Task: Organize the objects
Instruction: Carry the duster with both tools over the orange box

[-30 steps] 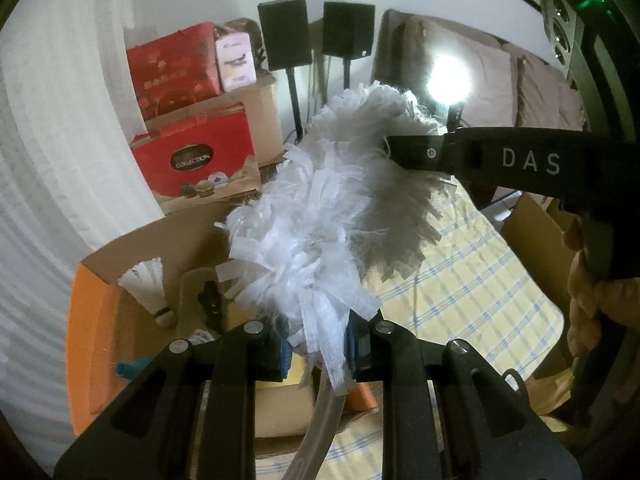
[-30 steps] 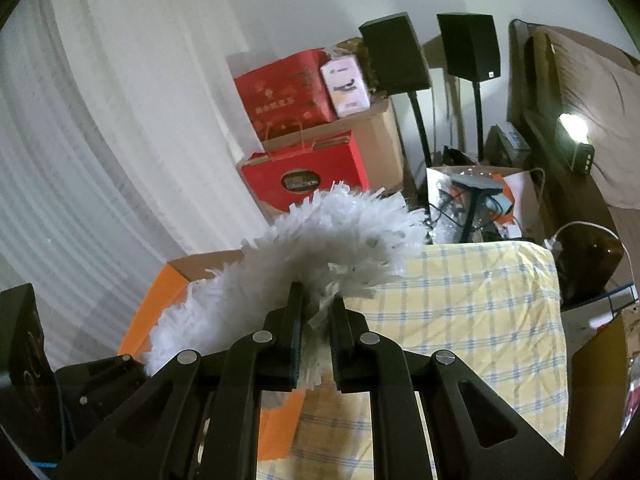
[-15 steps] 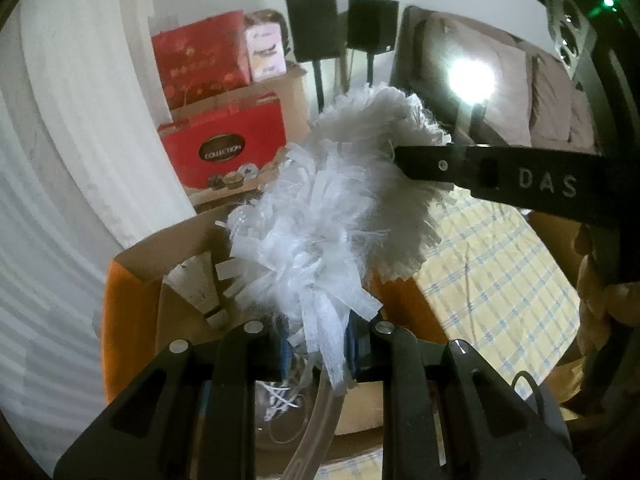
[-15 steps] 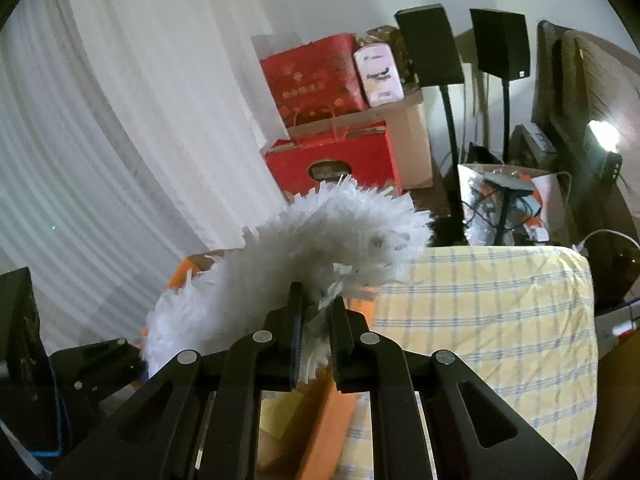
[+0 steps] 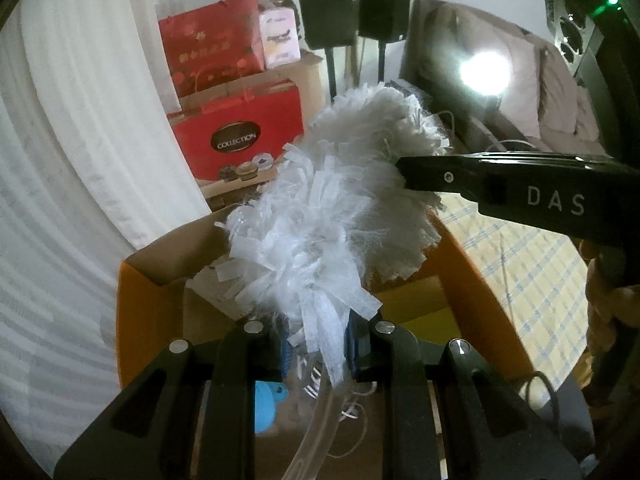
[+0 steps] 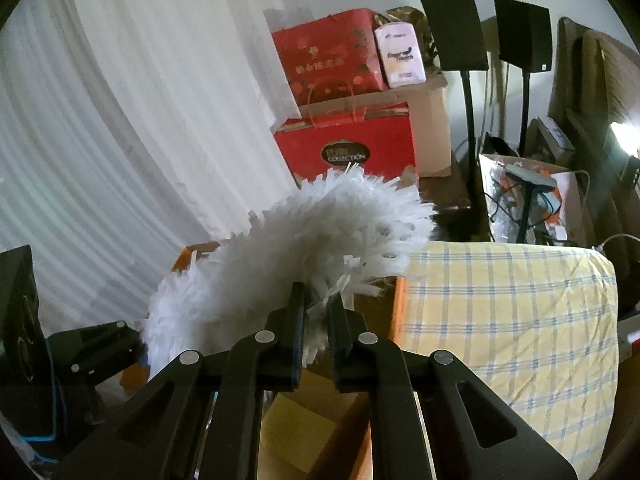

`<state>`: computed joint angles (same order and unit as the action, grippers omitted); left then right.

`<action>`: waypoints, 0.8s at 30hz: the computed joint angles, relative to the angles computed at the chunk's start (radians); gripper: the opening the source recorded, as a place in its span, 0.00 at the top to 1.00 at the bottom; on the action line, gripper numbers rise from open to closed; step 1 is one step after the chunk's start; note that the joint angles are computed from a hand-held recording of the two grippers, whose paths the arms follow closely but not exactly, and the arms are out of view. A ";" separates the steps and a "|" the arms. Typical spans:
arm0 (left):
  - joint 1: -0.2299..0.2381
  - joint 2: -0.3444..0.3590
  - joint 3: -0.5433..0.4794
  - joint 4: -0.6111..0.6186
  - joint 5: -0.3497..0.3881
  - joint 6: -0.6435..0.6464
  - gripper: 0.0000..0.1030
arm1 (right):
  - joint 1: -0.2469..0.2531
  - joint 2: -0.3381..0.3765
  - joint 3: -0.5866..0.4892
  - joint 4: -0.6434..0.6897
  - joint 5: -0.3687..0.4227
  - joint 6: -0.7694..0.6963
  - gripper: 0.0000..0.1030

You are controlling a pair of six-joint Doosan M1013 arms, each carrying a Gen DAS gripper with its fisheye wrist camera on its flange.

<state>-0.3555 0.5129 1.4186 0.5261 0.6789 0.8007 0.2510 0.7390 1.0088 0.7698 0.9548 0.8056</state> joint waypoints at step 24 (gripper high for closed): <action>0.036 0.037 0.000 -0.059 -0.012 0.158 0.82 | 0.036 0.064 -0.056 -0.092 0.027 0.059 0.91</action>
<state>-0.3197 0.5495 1.4190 0.4671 0.6670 0.9583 0.2865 0.8030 0.9529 0.6775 0.9821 0.8647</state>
